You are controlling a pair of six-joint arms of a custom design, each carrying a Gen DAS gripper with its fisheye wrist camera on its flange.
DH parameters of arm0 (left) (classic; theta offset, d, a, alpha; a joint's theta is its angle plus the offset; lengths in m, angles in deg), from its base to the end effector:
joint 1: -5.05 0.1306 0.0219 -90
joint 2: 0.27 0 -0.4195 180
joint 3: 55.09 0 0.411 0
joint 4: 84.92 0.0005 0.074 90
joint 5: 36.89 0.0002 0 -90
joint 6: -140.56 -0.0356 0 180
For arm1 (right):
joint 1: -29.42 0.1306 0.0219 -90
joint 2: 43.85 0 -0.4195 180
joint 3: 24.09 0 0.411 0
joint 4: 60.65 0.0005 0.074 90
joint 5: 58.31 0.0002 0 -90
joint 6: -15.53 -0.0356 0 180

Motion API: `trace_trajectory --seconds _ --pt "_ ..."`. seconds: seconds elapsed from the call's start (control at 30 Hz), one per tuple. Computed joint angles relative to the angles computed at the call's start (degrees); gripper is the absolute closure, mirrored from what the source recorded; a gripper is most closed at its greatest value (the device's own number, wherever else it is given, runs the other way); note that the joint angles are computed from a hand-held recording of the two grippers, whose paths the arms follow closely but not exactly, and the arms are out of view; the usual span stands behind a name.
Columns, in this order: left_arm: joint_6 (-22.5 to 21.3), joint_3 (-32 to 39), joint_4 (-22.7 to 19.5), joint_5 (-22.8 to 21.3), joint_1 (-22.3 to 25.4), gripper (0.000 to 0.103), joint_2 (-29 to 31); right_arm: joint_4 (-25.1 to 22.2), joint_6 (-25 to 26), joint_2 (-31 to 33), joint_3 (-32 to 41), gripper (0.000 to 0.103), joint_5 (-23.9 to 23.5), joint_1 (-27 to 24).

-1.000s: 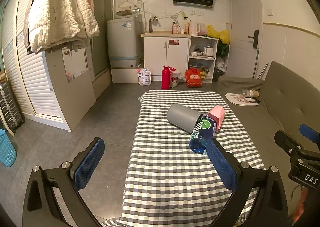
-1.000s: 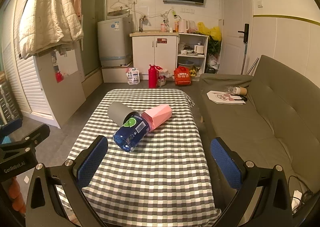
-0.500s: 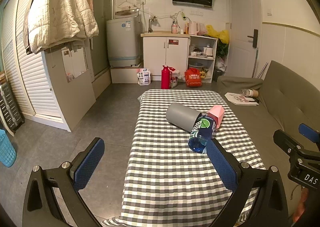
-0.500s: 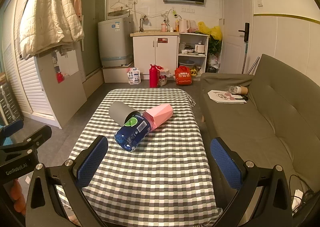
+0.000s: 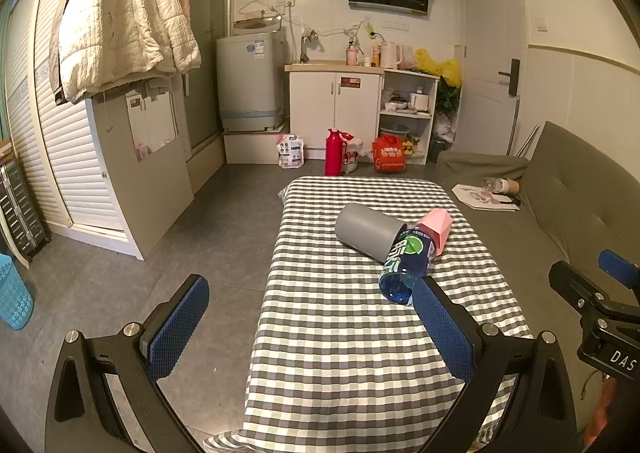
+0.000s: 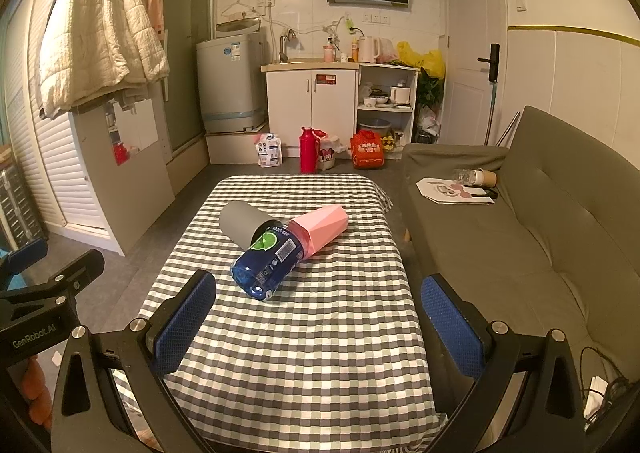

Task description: Flip cup upside down

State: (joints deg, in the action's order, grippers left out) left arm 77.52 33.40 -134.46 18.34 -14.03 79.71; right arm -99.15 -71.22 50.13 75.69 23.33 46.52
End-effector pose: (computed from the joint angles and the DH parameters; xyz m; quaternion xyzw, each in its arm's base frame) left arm 0.4158 -0.1229 0.5366 -0.1832 0.8579 0.0956 0.4704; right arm 0.5260 0.1667 0.5314 -0.1890 0.8553 0.1212 0.4670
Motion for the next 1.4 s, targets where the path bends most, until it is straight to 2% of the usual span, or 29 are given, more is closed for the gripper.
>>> trace_trajectory --seconds 0.77,0.87,1.13,1.27,1.4 --pt "0.1 -0.6 0.4 1.1 0.8 0.0 0.1 -0.7 -0.5 0.9 1.0 0.0 0.2 0.3" --pt "-0.4 0.4 -0.3 2.3 2.0 0.0 1.0 -2.4 -0.4 2.3 2.8 0.0 0.2 0.6" --pt "-3.7 2.2 1.6 6.5 7.0 0.0 3.8 -5.4 -0.7 7.3 8.1 0.0 1.4 2.8" --pt "-5.5 2.3 2.9 8.6 9.9 0.0 5.5 -6.7 -2.8 11.1 11.4 0.0 3.0 4.5" --pt "-6.5 1.9 3.2 10.4 12.3 0.0 7.5 -10.4 -6.3 16.9 16.8 0.0 3.4 5.7"
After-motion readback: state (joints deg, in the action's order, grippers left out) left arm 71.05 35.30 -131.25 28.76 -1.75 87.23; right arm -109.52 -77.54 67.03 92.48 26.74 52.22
